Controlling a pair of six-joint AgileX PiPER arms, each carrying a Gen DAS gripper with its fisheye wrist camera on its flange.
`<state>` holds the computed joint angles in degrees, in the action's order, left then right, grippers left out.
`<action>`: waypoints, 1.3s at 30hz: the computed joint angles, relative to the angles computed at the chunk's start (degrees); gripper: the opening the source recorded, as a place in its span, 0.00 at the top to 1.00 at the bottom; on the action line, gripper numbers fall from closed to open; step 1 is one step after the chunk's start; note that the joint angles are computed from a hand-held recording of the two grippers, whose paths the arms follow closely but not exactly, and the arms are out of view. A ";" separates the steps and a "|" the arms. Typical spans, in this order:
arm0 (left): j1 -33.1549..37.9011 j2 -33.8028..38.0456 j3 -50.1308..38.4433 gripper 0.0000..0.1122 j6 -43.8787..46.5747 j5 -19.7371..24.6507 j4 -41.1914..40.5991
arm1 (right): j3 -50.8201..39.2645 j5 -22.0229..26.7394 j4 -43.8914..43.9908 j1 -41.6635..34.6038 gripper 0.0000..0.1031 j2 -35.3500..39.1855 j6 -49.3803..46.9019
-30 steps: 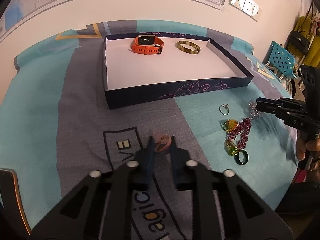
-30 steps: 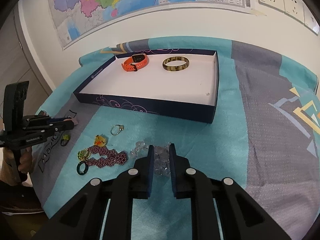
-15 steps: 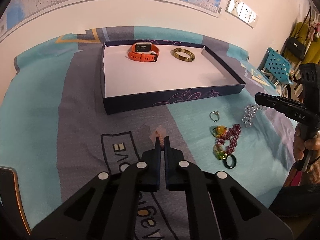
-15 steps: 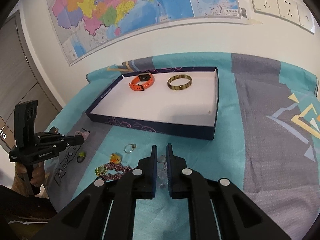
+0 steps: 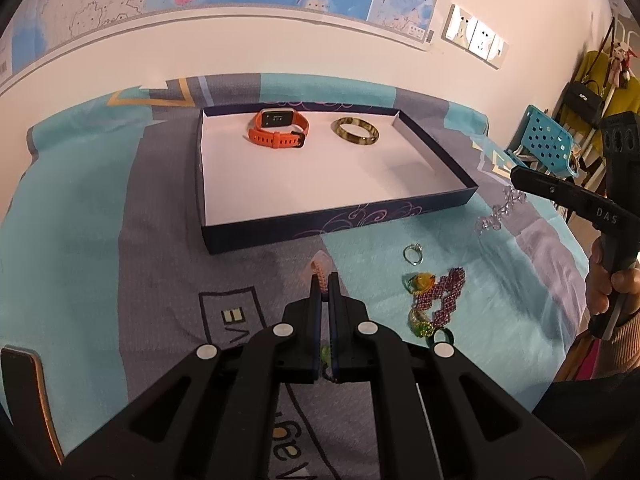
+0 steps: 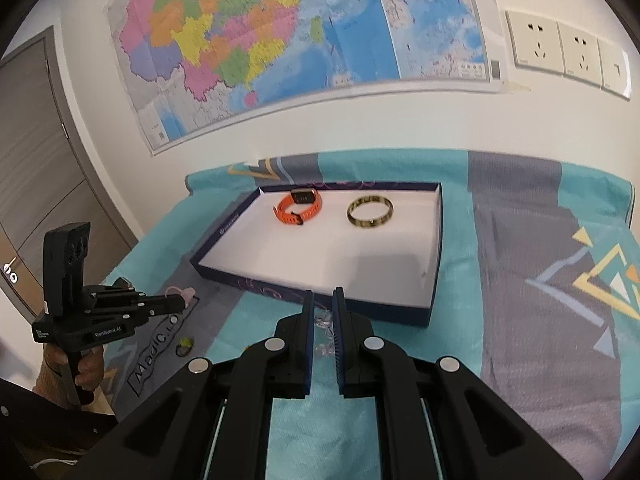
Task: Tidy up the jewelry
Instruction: 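Grasp the clear bead bracelet with the right tool while the left tool grasps the pink earring, then carry the bead bracelet over the box with the right tool while the left tool carries the earring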
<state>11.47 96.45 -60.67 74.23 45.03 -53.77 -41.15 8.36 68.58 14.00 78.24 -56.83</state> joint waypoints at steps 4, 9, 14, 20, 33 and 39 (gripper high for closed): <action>-0.31 0.15 -0.80 0.97 -0.30 0.37 -0.40 | -1.59 -0.02 -4.59 -0.02 0.93 -0.02 4.13; -1.13 0.25 -1.93 0.97 -0.89 0.24 -0.35 | -4.07 0.33 -9.80 -0.05 0.93 0.44 8.43; -2.03 1.17 -3.68 0.97 -1.95 0.20 0.05 | -6.65 0.45 -12.10 -0.11 0.93 1.87 10.33; -2.76 2.08 -5.34 0.97 -3.24 0.06 0.47 | -9.25 0.79 -12.58 0.00 0.93 3.51 10.39; -4.69 4.94 -9.81 0.97 -7.29 -1.31 2.72 | -15.49 2.28 -13.29 -1.45 0.93 9.17 10.72; -5.77 7.38 -13.01 0.97 -9.99 -1.28 4.38 | -18.83 2.77 -16.61 -1.71 0.93 12.63 14.14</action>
